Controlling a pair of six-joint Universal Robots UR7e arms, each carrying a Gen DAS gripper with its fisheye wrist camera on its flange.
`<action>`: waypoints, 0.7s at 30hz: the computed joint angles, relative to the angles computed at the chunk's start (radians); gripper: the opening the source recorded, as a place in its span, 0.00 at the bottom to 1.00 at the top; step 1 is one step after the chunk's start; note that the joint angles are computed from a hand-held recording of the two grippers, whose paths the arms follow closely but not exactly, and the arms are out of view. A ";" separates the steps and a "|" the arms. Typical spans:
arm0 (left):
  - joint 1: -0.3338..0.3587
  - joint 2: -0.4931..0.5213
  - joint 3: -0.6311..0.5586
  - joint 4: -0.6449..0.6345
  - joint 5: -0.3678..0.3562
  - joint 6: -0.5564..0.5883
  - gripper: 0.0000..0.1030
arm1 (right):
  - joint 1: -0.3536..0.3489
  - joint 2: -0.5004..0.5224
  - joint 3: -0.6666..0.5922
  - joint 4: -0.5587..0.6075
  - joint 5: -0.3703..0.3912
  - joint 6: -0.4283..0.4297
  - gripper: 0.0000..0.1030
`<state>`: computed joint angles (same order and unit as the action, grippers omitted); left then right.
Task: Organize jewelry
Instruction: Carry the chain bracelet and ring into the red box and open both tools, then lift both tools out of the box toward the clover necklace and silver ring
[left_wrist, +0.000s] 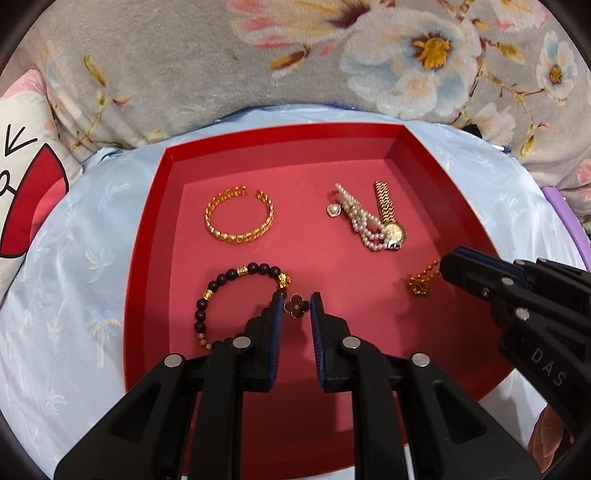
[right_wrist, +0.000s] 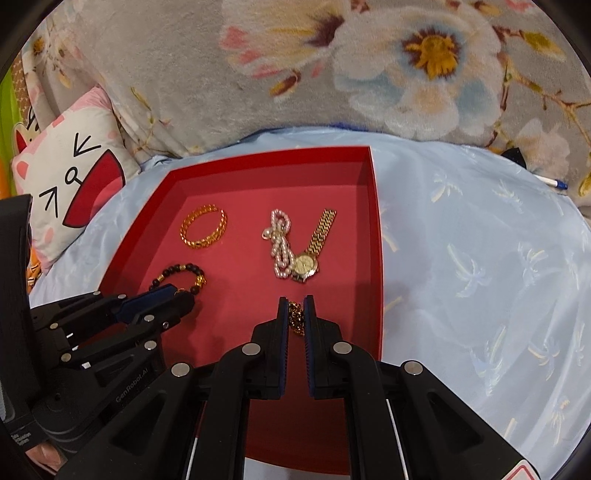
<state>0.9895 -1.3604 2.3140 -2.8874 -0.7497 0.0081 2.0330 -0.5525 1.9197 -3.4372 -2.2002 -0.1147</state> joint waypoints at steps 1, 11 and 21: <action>0.002 0.003 0.003 -0.009 0.000 0.005 0.14 | -0.001 0.002 0.003 -0.003 0.002 -0.004 0.07; -0.014 -0.017 0.026 -0.050 0.032 0.013 0.34 | 0.013 -0.010 0.033 -0.051 -0.005 -0.017 0.10; -0.068 -0.165 0.108 0.031 0.073 -0.058 0.34 | 0.054 -0.080 0.166 -0.125 -0.020 0.025 0.10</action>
<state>0.9216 -1.5251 2.4215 -2.8563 -0.6770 -0.0502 2.0873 -0.6323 2.0854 -3.5624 -2.2203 -0.0900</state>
